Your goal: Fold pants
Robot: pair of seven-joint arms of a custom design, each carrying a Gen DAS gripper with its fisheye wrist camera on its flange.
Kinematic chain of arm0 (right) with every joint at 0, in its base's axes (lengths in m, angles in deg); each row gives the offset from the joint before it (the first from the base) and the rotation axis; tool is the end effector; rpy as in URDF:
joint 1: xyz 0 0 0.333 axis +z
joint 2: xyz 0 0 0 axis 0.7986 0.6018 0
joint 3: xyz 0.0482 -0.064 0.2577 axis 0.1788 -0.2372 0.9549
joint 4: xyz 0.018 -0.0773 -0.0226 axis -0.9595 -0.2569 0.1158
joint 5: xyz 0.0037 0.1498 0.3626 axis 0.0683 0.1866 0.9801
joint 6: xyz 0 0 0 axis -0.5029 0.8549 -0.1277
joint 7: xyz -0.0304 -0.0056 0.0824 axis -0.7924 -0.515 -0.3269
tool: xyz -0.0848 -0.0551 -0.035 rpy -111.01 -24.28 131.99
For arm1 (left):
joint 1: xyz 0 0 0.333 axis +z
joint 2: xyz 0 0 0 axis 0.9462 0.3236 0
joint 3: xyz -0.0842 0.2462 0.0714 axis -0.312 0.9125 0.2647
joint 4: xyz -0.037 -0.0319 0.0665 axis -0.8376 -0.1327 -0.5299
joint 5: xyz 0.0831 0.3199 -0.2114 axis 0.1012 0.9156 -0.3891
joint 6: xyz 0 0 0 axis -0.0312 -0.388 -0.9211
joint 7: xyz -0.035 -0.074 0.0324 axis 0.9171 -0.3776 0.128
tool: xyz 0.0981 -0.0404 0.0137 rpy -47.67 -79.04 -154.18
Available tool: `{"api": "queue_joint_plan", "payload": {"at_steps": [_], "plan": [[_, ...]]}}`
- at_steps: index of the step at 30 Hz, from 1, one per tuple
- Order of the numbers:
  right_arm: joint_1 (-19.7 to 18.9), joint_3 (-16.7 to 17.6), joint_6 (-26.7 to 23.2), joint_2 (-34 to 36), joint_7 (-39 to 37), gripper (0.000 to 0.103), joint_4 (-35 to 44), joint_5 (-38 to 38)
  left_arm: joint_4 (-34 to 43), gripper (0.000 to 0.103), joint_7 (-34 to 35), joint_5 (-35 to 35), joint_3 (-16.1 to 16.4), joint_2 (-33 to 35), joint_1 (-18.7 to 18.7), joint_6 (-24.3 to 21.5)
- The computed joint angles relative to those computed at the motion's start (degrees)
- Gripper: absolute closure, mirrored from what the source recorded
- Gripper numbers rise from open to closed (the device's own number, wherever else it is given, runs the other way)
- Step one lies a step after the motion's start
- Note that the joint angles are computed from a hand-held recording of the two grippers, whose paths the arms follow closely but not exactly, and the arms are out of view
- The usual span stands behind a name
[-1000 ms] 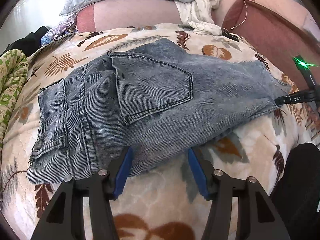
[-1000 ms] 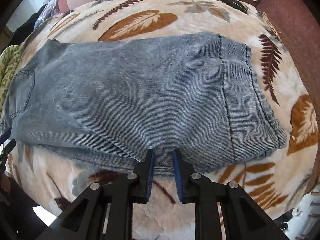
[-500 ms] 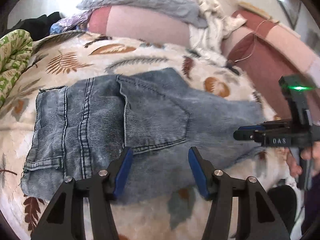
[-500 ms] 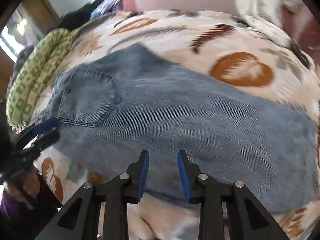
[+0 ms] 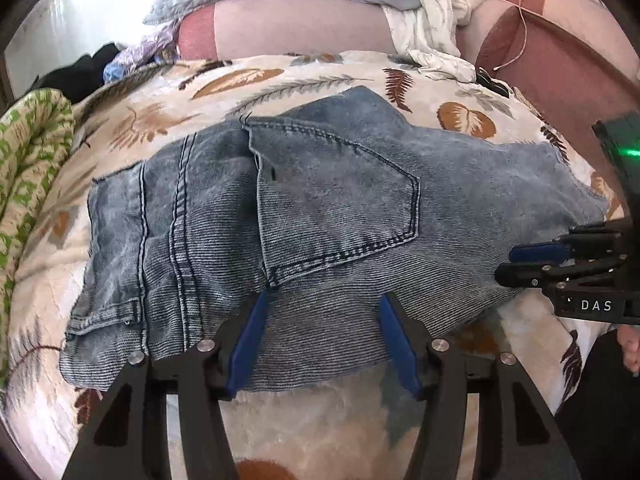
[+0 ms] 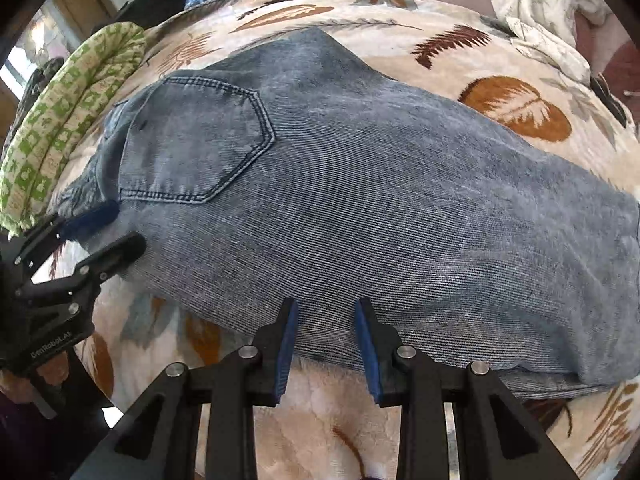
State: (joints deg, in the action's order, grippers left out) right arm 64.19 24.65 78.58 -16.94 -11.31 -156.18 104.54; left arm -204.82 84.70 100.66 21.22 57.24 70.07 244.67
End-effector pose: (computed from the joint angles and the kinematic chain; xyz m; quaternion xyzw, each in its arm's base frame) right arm 0.5179 0.1187 0.3205 -0.8775 0.4400 0.0155 0.1903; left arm 0.3917 -0.1384 0.2974 -0.7252 0.6254 -0.2083 0.1989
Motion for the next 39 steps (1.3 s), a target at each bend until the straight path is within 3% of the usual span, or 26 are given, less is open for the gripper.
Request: {"api": "queue_joint_plan", "payload": {"at_steps": [6, 10, 11, 12, 13, 14, 18, 20, 24, 28, 29, 30, 31, 33, 34, 39], "plan": [[0.93, 0.78, -1.49, 1.02, 4.31, 0.07, 2.52, -4.87, -2.32, 0.042, 1.17, -2.76, 1.74, -2.43, -0.94, 2.21], [1.86, 1.56, -0.99, 2.0, 0.58, 0.069, 7.49, 1.44, -4.69, 0.042, -4.69, -0.31, -3.06, -7.19, 5.24, 4.47], [2.07, 1.67, -0.47, 2.33, 0.01, 0.066, 8.55, 2.45, -5.39, 0.042, -7.47, 1.01, -5.57, -9.28, 8.0, 4.42], [2.39, 1.9, 0.3, 3.05, -0.29, 0.054, 10.07, 3.47, -5.92, 0.042, -9.77, 1.94, -7.32, -11.01, 9.93, 4.04], [2.68, 2.12, 1.29, 4.24, -0.54, 0.041, 11.82, 4.57, -6.3, 0.042, -11.06, 2.35, -7.76, -12.07, 10.54, 3.63], [2.95, 2.32, 2.1, 5.57, -0.55, 0.038, 13.7, 5.33, -6.74, 0.042, -12.33, 2.46, -7.87, -13.12, 10.88, 2.88], [4.23, 3.33, 3.56, 13.31, 0.27, 0.038, 23.13, 6.02, -6.61, 0.042, -12.96, 1.4, -5.8, -13.55, 7.8, -4.38], [4.95, 3.27, 2.38, 17.39, 2.85, 0.038, 28.12, 3.96, -6.77, 0.042, -11.47, 0.43, -2.93, -12.68, 5.58, -4.98], [6.75, 2.65, 1.66, 26.31, 7.67, 0.038, 38.42, -1.07, -6.18, 0.042, -9.08, -0.26, -1.5, -11.47, 3.06, -7.83], [6.39, 2.55, -5.87, 34.98, 11.54, 0.039, 50.54, -3.82, -5.35, 0.042, -7.5, -1.02, -0.16, -9.7, 1.89, -8.96], [6.28, 2.58, -8.37, 36.89, 12.24, 0.039, 53.38, -4.48, -5.22, 0.042, -7.2, -1.54, 0.25, -9.36, 1.62, -9.08], [6.17, 2.74, -10.24, 38.19, 12.69, 0.05, 55.36, -4.84, -5.02, 0.042, -6.83, -2.05, 0.59, -8.96, 1.36, -9.24], [6.05, 2.98, -12.23, 39.48, 12.44, 0.073, 57.29, -5.3, -4.93, 0.042, -6.75, -2.15, 0.6, -8.82, 1.36, -9.31], [6.83, 2.57, -10.7, 39.24, 11.84, 0.091, 56.5, -6.83, -4.68, 0.041, -6.86, -2.12, 0.41, -8.59, 1.47, -9.48], [6.76, 2.71, -10.12, 39.05, 11.74, 0.095, 56.09, -6.72, -4.56, 0.041, -6.92, -2.09, 0.39, -8.43, 1.54, -9.45], [7.21, 2.75, -5.24, 37.85, 12.56, 0.096, 53.46, -6.31, -4.83, 0.041, -7.5, -2.01, 0.45, -8.87, 1.86, -8.43]]}}
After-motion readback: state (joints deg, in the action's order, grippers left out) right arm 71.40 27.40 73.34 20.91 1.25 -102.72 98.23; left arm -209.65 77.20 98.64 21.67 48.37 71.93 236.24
